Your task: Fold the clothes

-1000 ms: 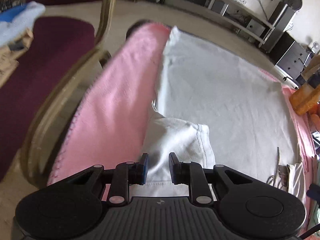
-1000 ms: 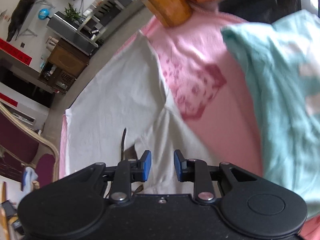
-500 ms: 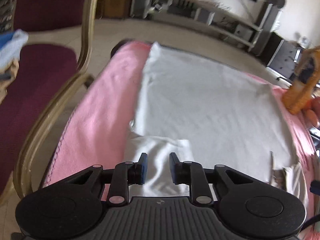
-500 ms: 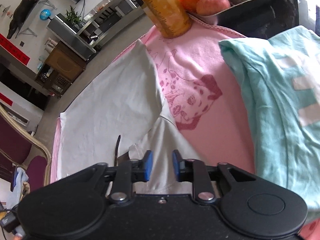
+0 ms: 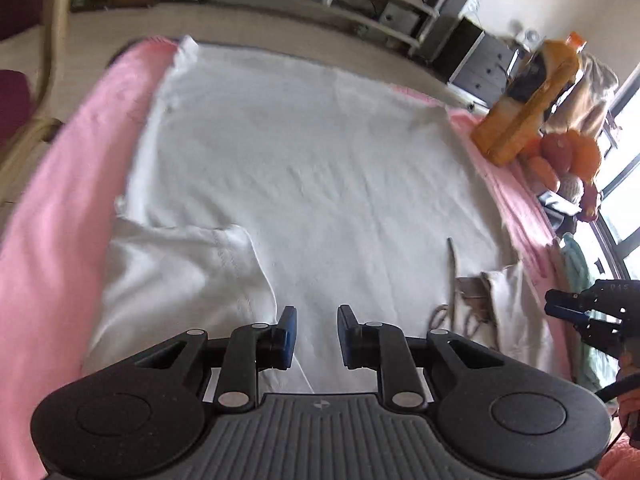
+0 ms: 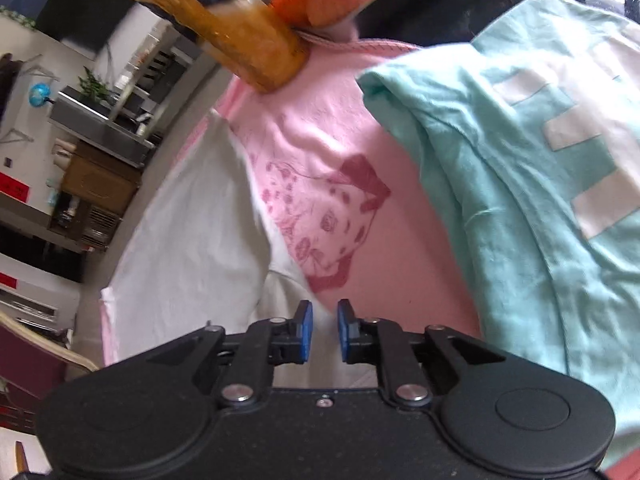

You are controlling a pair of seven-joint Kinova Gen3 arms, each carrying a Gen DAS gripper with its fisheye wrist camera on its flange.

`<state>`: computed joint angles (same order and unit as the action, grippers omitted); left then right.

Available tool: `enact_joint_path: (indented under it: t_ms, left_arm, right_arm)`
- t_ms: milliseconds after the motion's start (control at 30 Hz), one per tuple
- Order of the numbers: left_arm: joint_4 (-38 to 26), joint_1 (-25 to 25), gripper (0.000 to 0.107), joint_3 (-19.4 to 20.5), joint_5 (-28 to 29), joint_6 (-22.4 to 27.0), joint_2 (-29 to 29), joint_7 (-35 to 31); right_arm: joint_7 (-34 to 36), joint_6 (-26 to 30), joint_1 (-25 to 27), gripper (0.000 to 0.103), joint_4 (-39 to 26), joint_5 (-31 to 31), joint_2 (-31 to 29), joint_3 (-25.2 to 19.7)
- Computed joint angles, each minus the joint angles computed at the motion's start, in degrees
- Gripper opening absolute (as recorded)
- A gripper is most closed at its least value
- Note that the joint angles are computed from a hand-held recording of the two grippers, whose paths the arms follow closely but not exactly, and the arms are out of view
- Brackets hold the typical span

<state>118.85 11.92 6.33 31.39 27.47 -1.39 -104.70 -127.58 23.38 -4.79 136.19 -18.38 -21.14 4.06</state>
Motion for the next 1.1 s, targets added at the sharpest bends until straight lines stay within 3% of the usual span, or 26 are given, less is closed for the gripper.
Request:
enact_joint_path:
  t_ms: [200, 333, 433, 467, 500, 567, 667, 733, 800, 900, 1000, 1100]
  left_arm:
    - [4.75, -14.12, 0.018, 7.27, -6.57, 2.68, -8.99, 13.98]
    - [4.2, -22.38, 0.013, 16.17, -14.69, 3.5, -6.0, 23.3]
    - [3.71, -19.1, 0.012, 14.85, -20.54, 3.84, -4.61, 28.44]
    - [3.61, -16.45, 0.012, 12.65, -20.97, 5.05, -4.89, 28.45]
    - [3.69, -13.79, 0.012, 10.19, -20.46, 6.24, -5.25, 27.52]
    - [4.29, -8.49, 0.013, 5.87, -20.47, 8.11, -6.47, 26.18]
    - [5.46, -2.65, 0.013, 5.31, -25.78, 10.03, -8.94, 29.09]
    - [6.66, 0.62, 0.013, 3.13, -26.31, 9.61, -10.86, 29.91]
    - [7.94, 1.44, 0.013, 2.31, -24.87, 9.19, -13.08, 28.73]
    - [9.54, 0.4, 0.013, 2.73, -24.8, 5.55, -16.5, 29.88]
    - [9.32, -3.11, 0.013, 6.63, -28.57, 2.16, -15.46, 34.62]
    - [7.19, -4.45, 0.013, 8.6, -31.54, -0.28, -11.36, 38.63]
  right_arm:
    - [3.07, 1.43, -5.67, 0.015, 2.25, -3.4, -7.41, 4.96]
    - [8.29, 2.84, -11.68, 0.015, 3.08, -8.76, -5.96, 12.94]
    - [7.29, 6.35, -7.22, 0.015, 1.37, -7.42, -2.26, 10.22]
    - [6.71, 8.45, -5.06, 0.003, 0.73, -6.43, -1.62, 8.78]
    - [6.66, 10.28, -3.54, 0.0, 0.48, -5.84, -1.59, 7.95]
    - [6.28, 14.35, -0.58, 0.0, -0.26, -4.22, -2.66, 5.97]
    - [1.23, 20.02, 4.9, 0.0, -1.4, 0.95, -6.03, -1.42]
    - [-2.55, 22.84, 6.81, 0.002, -2.03, 3.75, -8.52, -5.8]
    - [-3.52, 22.14, 6.33, 0.01, -1.0, 4.58, -12.47, -6.73]
    - [-2.88, 18.16, 4.55, 0.01, 1.21, 3.75, -16.93, -4.73]
    - [-2.52, 13.07, 3.39, 0.01, 3.13, 2.75, -17.13, -2.68]
    - [-1.05, 7.82, -0.3, 0.01, 4.15, 0.56, -13.64, 0.44]
